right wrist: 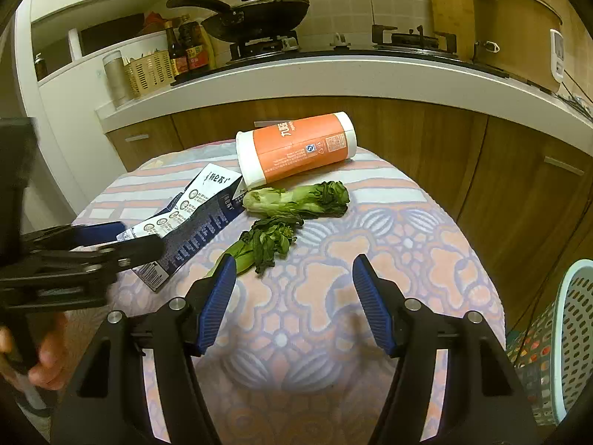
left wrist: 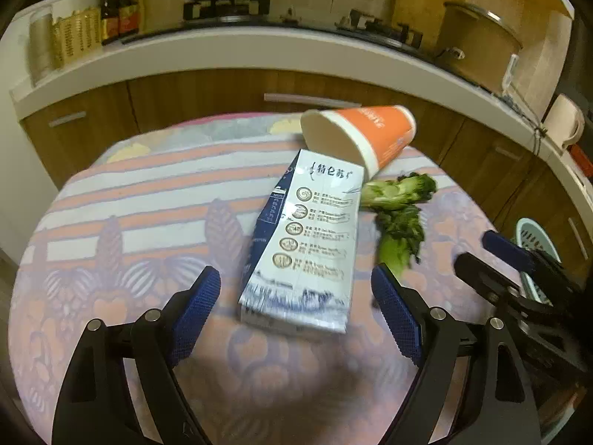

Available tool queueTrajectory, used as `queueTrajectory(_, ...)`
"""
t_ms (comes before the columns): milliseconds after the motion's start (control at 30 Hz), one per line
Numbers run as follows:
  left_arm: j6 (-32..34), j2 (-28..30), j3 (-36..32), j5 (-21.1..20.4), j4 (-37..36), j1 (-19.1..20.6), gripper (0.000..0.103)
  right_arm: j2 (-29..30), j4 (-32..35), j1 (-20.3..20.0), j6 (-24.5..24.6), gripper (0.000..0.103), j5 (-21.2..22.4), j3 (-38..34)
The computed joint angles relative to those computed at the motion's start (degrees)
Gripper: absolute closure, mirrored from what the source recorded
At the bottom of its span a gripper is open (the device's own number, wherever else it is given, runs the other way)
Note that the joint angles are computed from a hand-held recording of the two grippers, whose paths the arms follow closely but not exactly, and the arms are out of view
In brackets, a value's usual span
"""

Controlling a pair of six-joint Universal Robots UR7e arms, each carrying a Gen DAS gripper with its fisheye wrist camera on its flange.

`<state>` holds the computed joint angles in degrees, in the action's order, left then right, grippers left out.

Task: Collect trash
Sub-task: 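Grasp the white milk carton with the left gripper while the right gripper grasps a bok choy stalk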

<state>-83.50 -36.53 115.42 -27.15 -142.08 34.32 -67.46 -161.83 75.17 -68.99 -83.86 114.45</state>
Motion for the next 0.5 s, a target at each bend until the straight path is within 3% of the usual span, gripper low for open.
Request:
queueTrajectory(100, 1.0, 0.3, 0.0, -0.3, -1.8, 1.0, 0.026, 0.0, 0.1, 0.2, -0.1, 0.041, -0.5, 0.0)
queueTrajectory(133, 1.0, 0.4, 0.1, -0.4, -2.2, 1.1, 0.037, 0.0, 0.0, 0.3, -0.2, 0.041, -0.8, 0.1)
queueTrajectory(167, 1.7, 0.5, 0.2, -0.8, -3.4, 1.4, 0.042, 0.0, -0.5, 0.4, -0.5, 0.041, -1.0, 0.4)
queueTrajectory(267, -0.2, 0.2, 1.0, -0.3, -2.9, 0.8, 0.043, 0.0, -1.6, 0.8, -1.2, 0.041, -2.2, 1.1)
queueTrajectory(500, -19.7, -2.8, 3.4, 2.4, 11.5, -4.2, 0.044, 0.5, 1.6, 2.9, 1.4, 0.041, -6.1, 1.2)
